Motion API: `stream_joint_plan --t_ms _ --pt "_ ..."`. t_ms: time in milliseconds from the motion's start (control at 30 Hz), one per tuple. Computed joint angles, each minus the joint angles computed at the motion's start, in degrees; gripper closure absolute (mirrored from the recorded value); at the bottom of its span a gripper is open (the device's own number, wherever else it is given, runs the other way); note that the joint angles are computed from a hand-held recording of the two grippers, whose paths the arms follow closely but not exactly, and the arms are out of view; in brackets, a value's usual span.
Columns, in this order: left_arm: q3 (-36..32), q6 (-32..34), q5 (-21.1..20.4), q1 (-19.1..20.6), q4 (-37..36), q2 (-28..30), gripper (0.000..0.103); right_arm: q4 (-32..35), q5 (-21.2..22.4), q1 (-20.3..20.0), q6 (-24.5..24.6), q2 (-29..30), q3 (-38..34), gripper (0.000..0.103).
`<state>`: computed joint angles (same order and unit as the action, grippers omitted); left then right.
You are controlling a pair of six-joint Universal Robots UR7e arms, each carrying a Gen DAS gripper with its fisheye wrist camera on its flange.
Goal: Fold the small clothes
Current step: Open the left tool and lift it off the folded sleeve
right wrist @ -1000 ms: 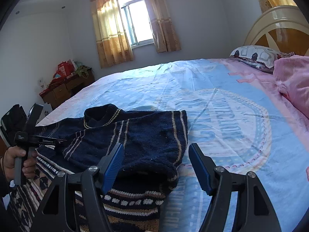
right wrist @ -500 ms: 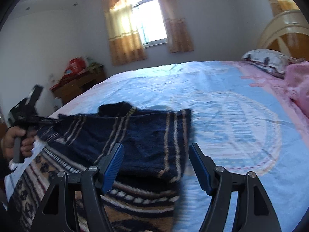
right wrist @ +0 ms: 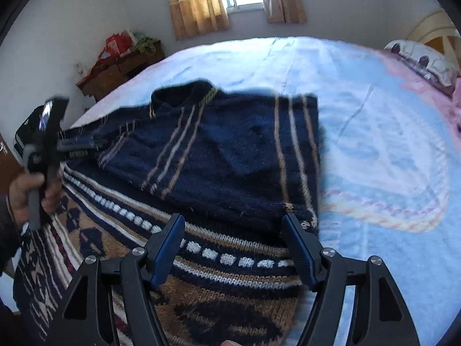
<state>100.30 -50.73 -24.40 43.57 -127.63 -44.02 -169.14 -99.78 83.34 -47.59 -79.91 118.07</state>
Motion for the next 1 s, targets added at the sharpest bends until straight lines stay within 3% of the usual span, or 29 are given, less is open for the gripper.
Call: stream_joint_plan --t_ms 100,233,400,600,767,900,1000 --pt "1.0 1.3 0.5 0.0 -2.9 0.0 0.042 -4.8 0.2 2.1 -0.4 -0.2 0.6 0.033" --pt "2.4 3.6 -0.2 0.5 -8.1 -0.5 0.039 -10.1 -10.5 6.4 -0.2 6.0 -2.9 0.033" --pt "3.8 5.0 -1.2 0.7 -12.5 -1.0 0.034 1.2 -17.1 5.5 7.9 9.9 -7.4 0.033" --pt "5.4 7.1 -3.2 0.9 -17.7 -1.6 0.031 -1.4 -18.2 5.7 7.3 9.5 -5.5 0.032" --pt "6.9 8.0 -4.5 0.5 -20.1 -2.3 0.03 0.3 -30.1 10.6 6.4 12.3 -7.5 0.032" --pt "8.3 8.0 -4.0 -0.2 -21.4 -3.1 0.022 0.0 -26.4 12.6 9.9 11.6 -6.8 0.032" --pt "8.5 8.4 -4.5 0.2 -22.1 -3.4 0.021 -4.3 -25.3 14.2 8.9 14.8 -6.8 0.032"
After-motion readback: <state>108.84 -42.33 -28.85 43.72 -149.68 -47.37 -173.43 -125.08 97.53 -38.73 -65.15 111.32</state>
